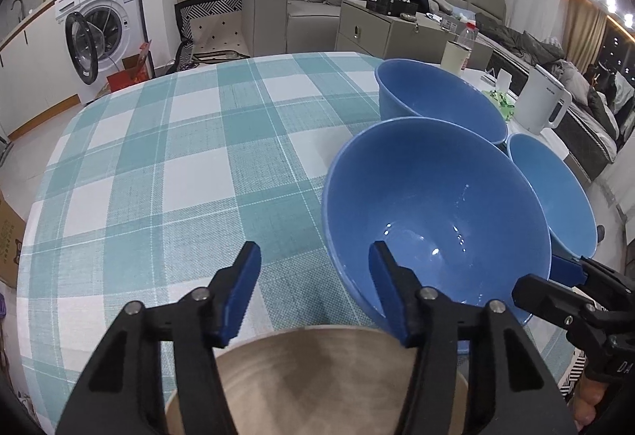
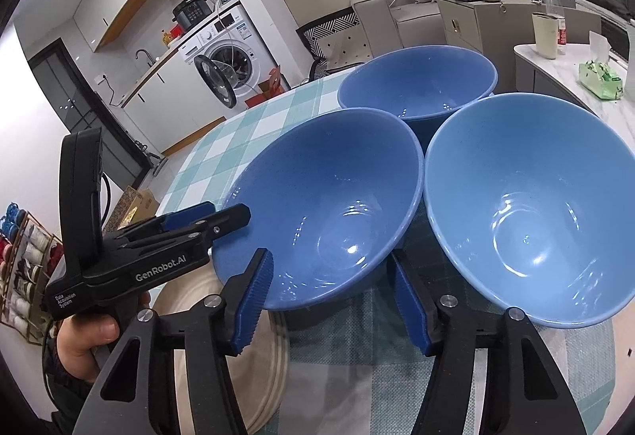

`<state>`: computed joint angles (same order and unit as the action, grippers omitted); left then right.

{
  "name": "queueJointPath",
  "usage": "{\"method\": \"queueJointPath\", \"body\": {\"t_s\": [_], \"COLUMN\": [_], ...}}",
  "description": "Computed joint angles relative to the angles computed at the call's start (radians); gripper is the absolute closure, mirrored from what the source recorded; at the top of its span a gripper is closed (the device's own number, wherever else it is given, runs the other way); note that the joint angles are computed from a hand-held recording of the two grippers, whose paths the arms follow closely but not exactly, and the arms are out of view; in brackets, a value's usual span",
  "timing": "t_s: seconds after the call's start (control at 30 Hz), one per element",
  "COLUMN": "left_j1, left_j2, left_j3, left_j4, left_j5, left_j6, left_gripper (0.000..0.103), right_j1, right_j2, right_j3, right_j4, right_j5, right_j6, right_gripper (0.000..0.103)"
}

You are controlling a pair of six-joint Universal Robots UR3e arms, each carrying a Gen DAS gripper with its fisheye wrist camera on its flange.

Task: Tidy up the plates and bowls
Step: 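Close both grippers on opposite rims of the large blue bowl, then lift the large blue bowl off the cloth with both grippers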

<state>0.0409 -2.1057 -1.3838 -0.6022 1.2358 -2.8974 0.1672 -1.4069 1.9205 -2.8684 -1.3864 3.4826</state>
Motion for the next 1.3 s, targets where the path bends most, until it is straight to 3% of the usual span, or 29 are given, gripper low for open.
{"method": "queueJointPath", "body": {"t_s": [0.23, 0.5, 0.67, 1.3], "left_j1": [-0.001, -0.011, -0.009, -0.003], "left_j2": [-0.001, 0.014, 0.017, 0.054], "left_j3": [-0.001, -0.025, -0.033, -0.081], "left_j4": [-0.012, 0.007, 0.019, 0.055], "left_j5": [-0.020, -0.013, -0.026, -0.029], "left_j6": [0.008, 0.027, 0.030, 0.029], "left_gripper": [0.067, 0.068, 0.080, 0.081], "right_j1": [0.004, 0.005, 0.005, 0.007], "right_j2": [0.007, 0.006, 0.004, 0.006], "right_j3": [0.001, 0.004, 0.007, 0.005], "right_j4": [-0.011, -0.018, -0.018, -0.026], "right_j5": [-0.011, -0.016, -0.018, -0.022], "right_j6": [-0.004, -0.012, -0.014, -0.021], "right_gripper": [0.049, 0.052, 0.053, 0.056]}}
